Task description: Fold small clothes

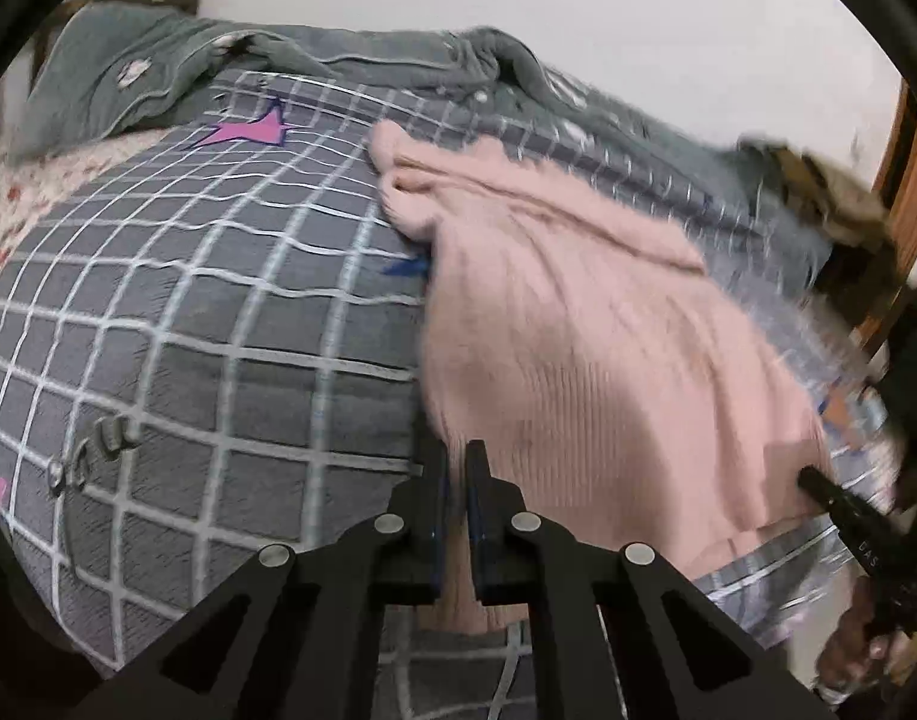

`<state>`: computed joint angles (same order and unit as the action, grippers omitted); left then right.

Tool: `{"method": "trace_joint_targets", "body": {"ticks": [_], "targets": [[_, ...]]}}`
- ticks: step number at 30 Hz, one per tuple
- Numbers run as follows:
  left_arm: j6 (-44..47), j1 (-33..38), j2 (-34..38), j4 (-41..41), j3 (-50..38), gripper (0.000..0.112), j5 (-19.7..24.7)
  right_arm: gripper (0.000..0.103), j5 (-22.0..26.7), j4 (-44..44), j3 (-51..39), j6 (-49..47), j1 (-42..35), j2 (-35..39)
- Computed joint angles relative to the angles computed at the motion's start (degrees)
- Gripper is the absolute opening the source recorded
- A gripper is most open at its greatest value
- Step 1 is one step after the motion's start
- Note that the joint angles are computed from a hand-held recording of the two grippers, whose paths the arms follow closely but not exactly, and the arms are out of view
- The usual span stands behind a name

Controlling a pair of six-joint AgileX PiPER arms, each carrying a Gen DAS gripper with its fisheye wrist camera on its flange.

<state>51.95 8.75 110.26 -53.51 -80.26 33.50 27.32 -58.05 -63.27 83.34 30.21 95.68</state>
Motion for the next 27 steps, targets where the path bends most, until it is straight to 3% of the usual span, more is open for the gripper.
{"method": "trace_joint_targets", "body": {"ticks": [2,6,10,16,19,21,27], "targets": [[1.0,2.5,-0.1,-1.8,0.1,0.007,2.1,0.005,-5.1,-5.7,5.1,8.8,-2.1,-4.8],[3.5,6.0,1.3,-5.1,0.7,0.007,7.3,0.004,-8.3,-5.1,8.5,10.6,-4.5,-7.3],[3.0,4.7,1.7,-3.0,2.4,0.007,4.5,0.004,-8.5,-3.4,7.7,10.2,-4.9,-4.6],[2.3,3.8,1.3,-1.1,1.4,0.008,4.3,0.007,-5.0,7.8,3.9,-3.2,-3.9,-1.5],[1.0,2.4,1.0,1.3,1.8,0.008,1.4,0.019,-4.3,7.4,3.2,-3.7,-3.5,-1.7],[-0.5,1.5,0.9,3.1,1.9,0.008,0.0,0.036,-2.3,5.4,2.2,-2.5,-2.7,-1.1],[0.2,0.6,0.9,1.8,2.9,0.016,-1.1,0.037,-0.8,9.7,-0.4,-8.2,-2.3,1.7]]}}
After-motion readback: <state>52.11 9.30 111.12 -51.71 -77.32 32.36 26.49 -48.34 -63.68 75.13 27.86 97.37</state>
